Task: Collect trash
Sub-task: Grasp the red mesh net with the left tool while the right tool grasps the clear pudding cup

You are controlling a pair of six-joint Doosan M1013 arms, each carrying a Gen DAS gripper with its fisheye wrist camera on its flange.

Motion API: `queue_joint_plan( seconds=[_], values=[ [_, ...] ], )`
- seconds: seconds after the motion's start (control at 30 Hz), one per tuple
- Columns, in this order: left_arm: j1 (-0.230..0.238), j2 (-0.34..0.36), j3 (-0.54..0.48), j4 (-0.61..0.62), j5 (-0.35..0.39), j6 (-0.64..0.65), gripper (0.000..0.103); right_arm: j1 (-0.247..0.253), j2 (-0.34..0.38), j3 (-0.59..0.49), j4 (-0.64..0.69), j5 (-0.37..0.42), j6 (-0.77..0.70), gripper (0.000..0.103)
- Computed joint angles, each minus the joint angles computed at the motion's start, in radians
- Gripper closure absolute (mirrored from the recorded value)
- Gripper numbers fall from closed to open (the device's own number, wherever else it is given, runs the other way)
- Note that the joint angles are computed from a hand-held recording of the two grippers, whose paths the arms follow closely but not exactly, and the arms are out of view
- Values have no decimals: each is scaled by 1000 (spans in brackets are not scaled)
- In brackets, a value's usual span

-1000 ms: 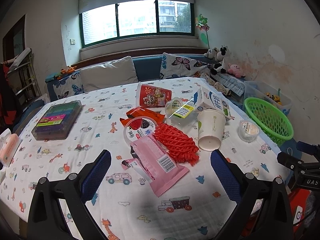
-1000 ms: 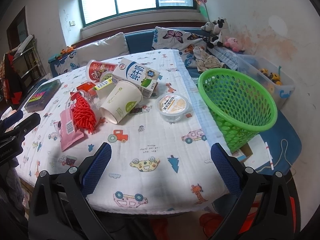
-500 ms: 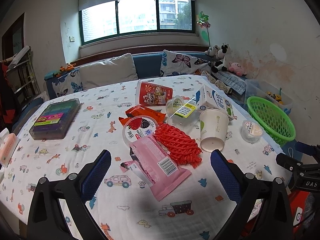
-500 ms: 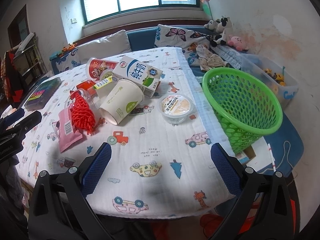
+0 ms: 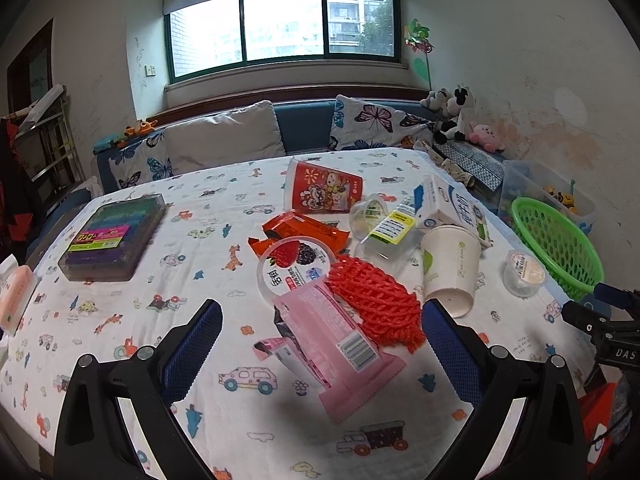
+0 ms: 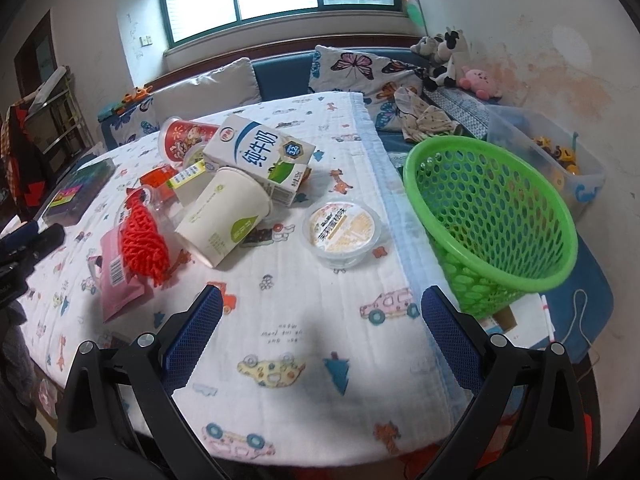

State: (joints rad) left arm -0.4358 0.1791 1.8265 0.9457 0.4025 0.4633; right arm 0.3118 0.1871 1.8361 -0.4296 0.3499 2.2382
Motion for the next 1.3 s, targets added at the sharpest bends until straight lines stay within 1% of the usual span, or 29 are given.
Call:
queue_joint_plan(
  seconds=[0.07,0.2,0.3,0.33,0.47,0.57,0.63,0.67,0.73,0.8,0.83,0.87,0.97,1.03,1.13,1.17,1.23,1.3],
  values=[
    [9,3,-6,-23,-1,15,6,-8,12,-11,30,-7,-40,4],
    [25,13,-17,-63,4,47,6,-30,41,-37,158,-12,-174,4],
    [39,22,-24,-112,4,87,6,-42,64,-58,203,-1,-236,5],
    [42,24,-26,-128,4,99,6,-48,73,-67,239,2,-277,6],
    [57,36,-34,-198,2,159,6,-63,100,-93,313,12,-360,7],
    [66,45,-44,-312,-10,267,7,-71,124,-118,328,38,-385,10],
    [68,51,-52,-380,-18,336,7,-79,135,-130,375,51,-430,12],
    [71,57,-60,-457,-26,412,7,-80,139,-134,377,54,-433,13],
    [73,68,-76,-561,-28,512,7,-83,144,-138,394,59,-450,16],
    [70,78,-90,-637,-27,590,8,-86,148,-142,415,63,-472,18],
    [68,82,-95,-652,-23,607,8,-87,150,-145,419,66,-477,19],
    [64,91,-104,-671,-19,634,9,-88,152,-147,431,68,-489,20],
    [58,112,-127,-722,-3,705,19,-89,155,-150,454,72,-514,25],
    [59,128,-144,-772,15,754,21,-89,156,-151,470,72,-528,29],
    [66,146,-163,-852,39,827,26,-89,156,-152,483,70,-540,31],
    [66,152,-169,-864,49,840,28,-89,155,-151,476,69,-535,32],
    [68,160,-176,-884,57,863,28,-87,154,-150,466,66,-526,32],
    [66,164,-179,-881,58,874,32,-87,152,-148,459,64,-516,33]
  ],
)
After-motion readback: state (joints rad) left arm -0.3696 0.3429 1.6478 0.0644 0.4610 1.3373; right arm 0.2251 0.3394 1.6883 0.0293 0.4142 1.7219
